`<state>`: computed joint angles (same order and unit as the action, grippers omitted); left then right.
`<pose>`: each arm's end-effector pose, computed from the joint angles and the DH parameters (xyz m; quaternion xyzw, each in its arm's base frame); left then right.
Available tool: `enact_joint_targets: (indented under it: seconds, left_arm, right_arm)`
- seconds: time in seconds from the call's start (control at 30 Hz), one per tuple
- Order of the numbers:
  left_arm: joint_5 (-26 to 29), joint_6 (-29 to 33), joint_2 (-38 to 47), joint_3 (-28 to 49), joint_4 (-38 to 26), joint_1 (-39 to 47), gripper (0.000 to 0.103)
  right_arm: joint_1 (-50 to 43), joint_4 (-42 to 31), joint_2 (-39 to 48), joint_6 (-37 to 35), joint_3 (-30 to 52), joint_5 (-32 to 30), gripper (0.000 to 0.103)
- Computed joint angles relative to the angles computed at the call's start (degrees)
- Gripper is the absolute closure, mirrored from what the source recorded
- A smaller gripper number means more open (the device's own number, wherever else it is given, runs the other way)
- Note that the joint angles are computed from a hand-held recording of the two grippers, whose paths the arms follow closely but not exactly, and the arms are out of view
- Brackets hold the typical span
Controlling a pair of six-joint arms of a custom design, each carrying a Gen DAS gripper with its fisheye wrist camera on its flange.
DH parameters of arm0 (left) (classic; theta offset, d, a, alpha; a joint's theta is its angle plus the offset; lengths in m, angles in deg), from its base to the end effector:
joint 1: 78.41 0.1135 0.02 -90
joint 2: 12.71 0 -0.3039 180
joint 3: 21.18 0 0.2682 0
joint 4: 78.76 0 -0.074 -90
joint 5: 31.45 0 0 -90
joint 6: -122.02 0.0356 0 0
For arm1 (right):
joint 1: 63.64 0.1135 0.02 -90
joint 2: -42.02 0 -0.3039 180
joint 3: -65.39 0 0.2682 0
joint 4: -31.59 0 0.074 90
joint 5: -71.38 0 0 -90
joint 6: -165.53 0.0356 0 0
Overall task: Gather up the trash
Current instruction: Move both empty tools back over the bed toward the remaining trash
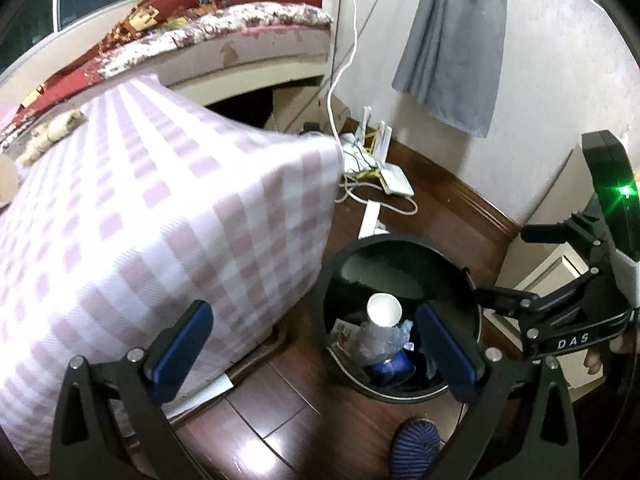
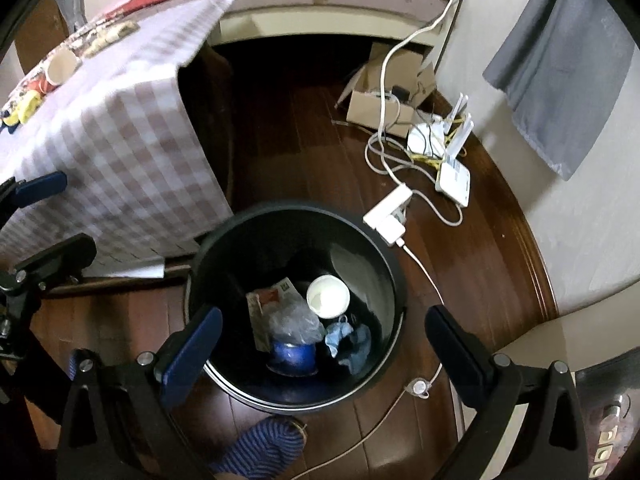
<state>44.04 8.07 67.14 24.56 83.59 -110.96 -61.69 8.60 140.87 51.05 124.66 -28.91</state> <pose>0.2203 -0.1300 0.1771 0.0290 0.9377 -0.0487 0.3427 0.3233 0.0174 0.1461 -0.2419 0.9371 0.0393 0.2486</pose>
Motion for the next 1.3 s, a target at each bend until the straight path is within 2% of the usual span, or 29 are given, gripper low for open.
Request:
enact_joint_targets:
  seconds: [0.4,0.83,1.07,1.2,1.3]
  left_arm:
    - [-2.2,1.5,-9.6,-2.0,-3.8,4.2,0.001]
    - [-1.0,4.9,-19.1,-4.0,-7.2,13.2,0.001]
    - [2.4,9.1,-26.4,-6.0,-10.0,23.8,0.001]
    - [6.8,13.4,-29.9,-7.0,-11.3,33.3,0.001]
    - [12.2,18.1,-31.4,-7.4,-11.9,43.7,0.001]
  right_arm:
    - [5.1,-0.8,-5.6,3.1,0.7,-1.1,0.001]
    - [13.7,0.1,-6.7,7.9,4.3,-1.2,0.001]
    - [19.7,0.1,-5.5,11.2,8.0,-0.9,0.001]
    - [24.3,0.1,-4.0,14.3,11.4,-1.3,0.001]
    - [28.0,0.5,-2.2,16.6,13.9,-1.2,0.001]
